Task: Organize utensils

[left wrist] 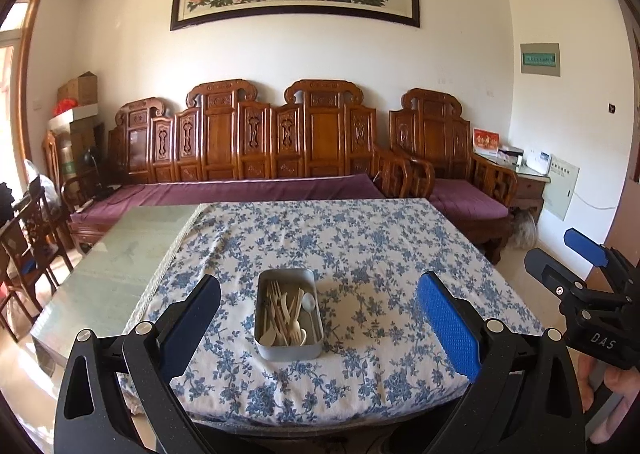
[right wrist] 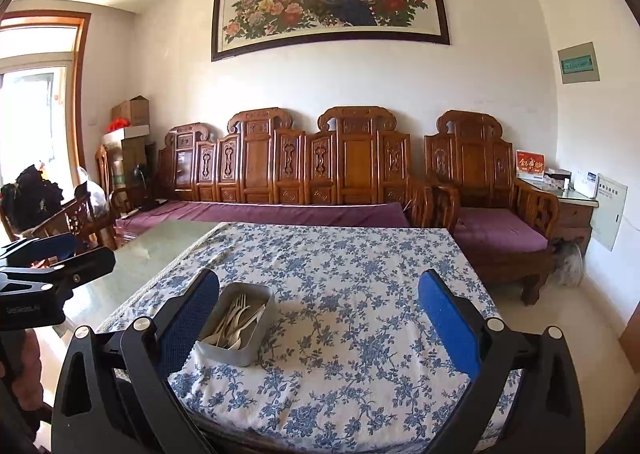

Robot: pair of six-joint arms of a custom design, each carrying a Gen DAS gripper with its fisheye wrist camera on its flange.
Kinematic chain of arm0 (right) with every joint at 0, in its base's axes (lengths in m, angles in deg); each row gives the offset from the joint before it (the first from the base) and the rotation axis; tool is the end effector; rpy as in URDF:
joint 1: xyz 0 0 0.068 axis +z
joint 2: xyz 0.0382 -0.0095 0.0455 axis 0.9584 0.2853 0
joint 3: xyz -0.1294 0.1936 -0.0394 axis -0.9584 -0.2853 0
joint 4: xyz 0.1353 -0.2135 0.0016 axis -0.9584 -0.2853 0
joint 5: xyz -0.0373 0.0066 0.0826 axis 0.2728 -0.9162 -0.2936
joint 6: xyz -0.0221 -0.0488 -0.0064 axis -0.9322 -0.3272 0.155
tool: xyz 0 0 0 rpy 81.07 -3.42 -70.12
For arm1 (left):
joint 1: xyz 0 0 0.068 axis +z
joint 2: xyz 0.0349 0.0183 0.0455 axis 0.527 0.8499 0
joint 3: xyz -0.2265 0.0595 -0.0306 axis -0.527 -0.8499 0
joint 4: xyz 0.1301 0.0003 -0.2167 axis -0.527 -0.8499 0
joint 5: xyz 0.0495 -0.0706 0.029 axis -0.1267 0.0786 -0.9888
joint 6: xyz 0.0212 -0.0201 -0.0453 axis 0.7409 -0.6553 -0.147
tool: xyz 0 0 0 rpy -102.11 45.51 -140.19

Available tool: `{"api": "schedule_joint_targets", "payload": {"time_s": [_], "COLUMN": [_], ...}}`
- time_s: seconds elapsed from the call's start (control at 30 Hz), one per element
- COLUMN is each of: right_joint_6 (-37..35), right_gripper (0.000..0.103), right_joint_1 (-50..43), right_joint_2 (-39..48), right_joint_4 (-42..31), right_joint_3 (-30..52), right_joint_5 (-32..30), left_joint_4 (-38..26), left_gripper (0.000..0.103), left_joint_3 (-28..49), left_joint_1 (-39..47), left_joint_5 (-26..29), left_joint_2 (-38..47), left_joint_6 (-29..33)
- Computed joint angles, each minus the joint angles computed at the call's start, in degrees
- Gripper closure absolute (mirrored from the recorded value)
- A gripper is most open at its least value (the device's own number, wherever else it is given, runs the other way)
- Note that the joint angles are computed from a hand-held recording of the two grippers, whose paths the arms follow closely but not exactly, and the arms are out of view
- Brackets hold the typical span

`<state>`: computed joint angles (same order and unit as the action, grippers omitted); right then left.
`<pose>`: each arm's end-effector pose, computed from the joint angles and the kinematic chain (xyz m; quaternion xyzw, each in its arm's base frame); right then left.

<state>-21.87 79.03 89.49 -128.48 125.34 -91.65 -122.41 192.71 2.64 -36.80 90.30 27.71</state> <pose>0.2753 0.0339 0.4426 -0.1027 0.8093 0.1006 0.5696 0.2448 -0.1179 0.4413 -0.0140 0.8441 0.0023 0.5361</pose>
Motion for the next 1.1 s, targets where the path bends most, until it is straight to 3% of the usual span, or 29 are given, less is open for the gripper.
{"api": "schedule_joint_targets", "payload": {"time_s": [1.1], "right_joint_6": [0.25], "right_gripper": [0.003], "right_joint_1": [-0.02], "right_joint_2": [0.3], "right_joint_4": [0.04], "right_joint_3": [0.12], "right_joint_5": [0.22], "left_joint_4": [1.23], "left_gripper": [0.008], "left_joint_3": [-1.69], "left_joint_1": [-1.18], "left_joint_5": [-1.11], "left_joint_2": [-1.35], "left_joint_6": [-0.79]}}
